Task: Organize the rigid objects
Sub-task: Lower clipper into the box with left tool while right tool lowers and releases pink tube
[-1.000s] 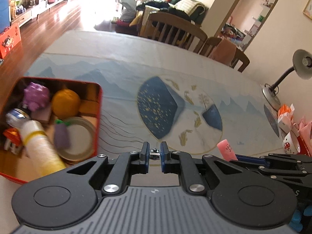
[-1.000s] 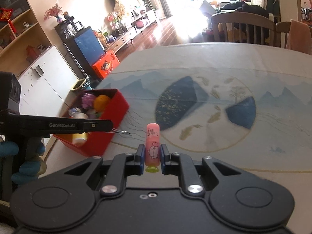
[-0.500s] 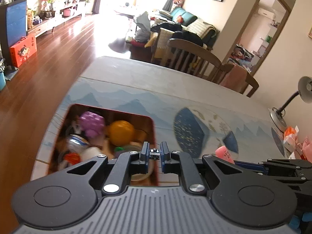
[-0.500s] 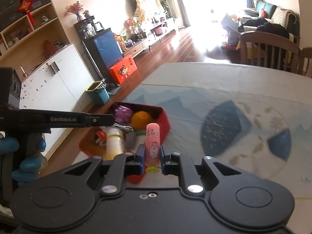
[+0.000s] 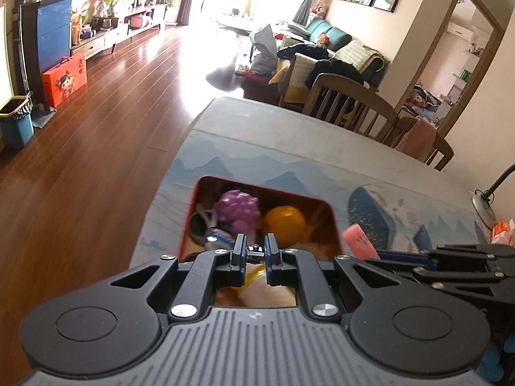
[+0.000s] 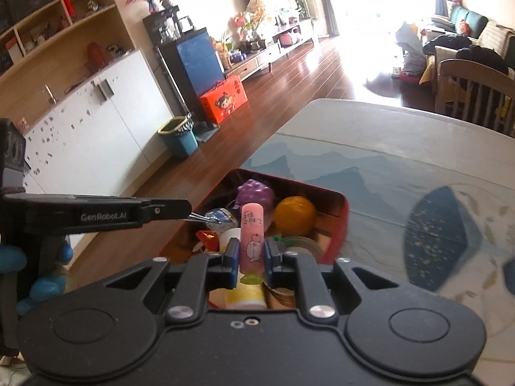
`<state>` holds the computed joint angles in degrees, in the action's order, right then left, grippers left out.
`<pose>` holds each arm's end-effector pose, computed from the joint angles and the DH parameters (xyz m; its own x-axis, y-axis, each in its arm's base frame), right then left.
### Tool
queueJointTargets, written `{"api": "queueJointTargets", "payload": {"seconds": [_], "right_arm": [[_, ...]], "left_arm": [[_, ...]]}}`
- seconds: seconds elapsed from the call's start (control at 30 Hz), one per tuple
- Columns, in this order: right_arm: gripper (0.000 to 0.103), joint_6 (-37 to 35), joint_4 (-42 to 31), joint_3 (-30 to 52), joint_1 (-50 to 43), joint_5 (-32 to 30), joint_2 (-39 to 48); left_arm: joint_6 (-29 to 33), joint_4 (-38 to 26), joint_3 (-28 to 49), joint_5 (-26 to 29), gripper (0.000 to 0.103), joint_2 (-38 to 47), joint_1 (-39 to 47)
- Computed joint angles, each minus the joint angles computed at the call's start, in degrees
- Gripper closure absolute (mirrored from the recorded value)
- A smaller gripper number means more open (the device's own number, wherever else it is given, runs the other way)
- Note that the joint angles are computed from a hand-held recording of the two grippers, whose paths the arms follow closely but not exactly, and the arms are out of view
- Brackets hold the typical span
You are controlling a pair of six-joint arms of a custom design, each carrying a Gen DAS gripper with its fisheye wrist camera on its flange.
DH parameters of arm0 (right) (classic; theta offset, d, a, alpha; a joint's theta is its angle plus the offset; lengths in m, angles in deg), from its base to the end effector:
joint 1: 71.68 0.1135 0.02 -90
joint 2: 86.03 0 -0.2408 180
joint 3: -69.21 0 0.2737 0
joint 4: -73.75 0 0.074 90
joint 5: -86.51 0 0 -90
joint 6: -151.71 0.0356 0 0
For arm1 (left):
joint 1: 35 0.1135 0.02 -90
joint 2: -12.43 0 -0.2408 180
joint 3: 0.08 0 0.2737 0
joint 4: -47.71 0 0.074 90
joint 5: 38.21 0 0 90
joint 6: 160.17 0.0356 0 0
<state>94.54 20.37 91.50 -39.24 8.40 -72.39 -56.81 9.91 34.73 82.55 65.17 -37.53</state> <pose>0.1169 0.0656 0.1349 -0.7167 0.1731 -0.6756 -0.0153 0.9646 0.2633 0.1925 -0.0267 0.1345 -0.7280 0.2309 -0.6455 0.5076 0.8144 -0.2811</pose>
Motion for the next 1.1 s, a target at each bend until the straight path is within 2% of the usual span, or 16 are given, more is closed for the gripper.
{"api": "queueJointTargets", "payload": {"seconds": [0.23,0.43,0.63,0.8,1.0,1.1], "right_arm": [[0.088,-1.4,20.2,1.2,-2.0,-1.0,23.4],[0.088,-1.5,28.8,3.0,-2.6,-1.2,36.9],[0.088,-1.3,32.3,4.0,-2.8,-1.8,43.4],[0.088,-1.1,32.4,6.1,-2.3,-1.5,47.3],[0.087,-0.8,32.4,6.2,-2.1,-1.6,47.5],[0.082,-0.6,31.5,5.7,-2.0,-1.9,46.0]], "left_arm": [[4.7,2.9,0.3,2.6,0.093,7.9,2.8],[7.4,4.9,-0.4,1.9,0.093,11.8,3.3],[8.9,6.3,-0.3,0.9,0.093,15.5,2.9],[8.9,8.2,-0.4,-0.3,0.093,17.5,1.5],[8.2,10.3,-0.2,-2.5,0.092,19.7,-0.7],[7.4,11.0,-0.4,-3.5,0.092,19.7,-2.4]]}}
